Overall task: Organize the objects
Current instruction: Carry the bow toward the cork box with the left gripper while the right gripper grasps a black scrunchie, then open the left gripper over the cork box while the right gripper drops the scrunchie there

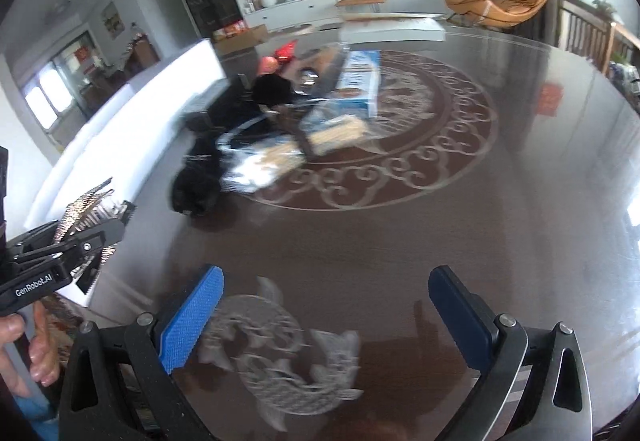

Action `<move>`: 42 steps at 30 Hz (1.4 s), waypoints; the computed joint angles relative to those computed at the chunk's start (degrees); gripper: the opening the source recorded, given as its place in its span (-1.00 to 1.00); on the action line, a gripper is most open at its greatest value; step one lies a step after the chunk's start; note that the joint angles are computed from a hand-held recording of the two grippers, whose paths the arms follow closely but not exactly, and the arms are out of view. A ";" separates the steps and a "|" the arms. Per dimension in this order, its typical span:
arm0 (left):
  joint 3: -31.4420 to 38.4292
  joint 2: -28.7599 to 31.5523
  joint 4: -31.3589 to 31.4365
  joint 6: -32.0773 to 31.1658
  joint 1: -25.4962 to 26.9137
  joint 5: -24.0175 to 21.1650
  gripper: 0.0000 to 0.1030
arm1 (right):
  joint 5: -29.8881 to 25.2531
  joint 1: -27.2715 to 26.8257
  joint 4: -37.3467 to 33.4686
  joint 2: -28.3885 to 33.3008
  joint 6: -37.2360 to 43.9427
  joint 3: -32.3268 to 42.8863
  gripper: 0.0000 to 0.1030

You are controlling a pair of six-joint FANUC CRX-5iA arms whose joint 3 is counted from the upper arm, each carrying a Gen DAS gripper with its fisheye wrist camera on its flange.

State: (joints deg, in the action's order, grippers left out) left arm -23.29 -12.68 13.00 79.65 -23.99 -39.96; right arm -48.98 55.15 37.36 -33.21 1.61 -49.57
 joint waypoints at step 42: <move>3.59 0.11 -6.73 5.27 27.92 -8.72 0.49 | 6.94 0.84 -12.33 37.88 31.69 43.43 0.61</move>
State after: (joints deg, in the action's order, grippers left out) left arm -19.70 -12.57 6.26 84.93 3.93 -48.68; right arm -42.04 56.00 25.03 4.67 33.30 -6.14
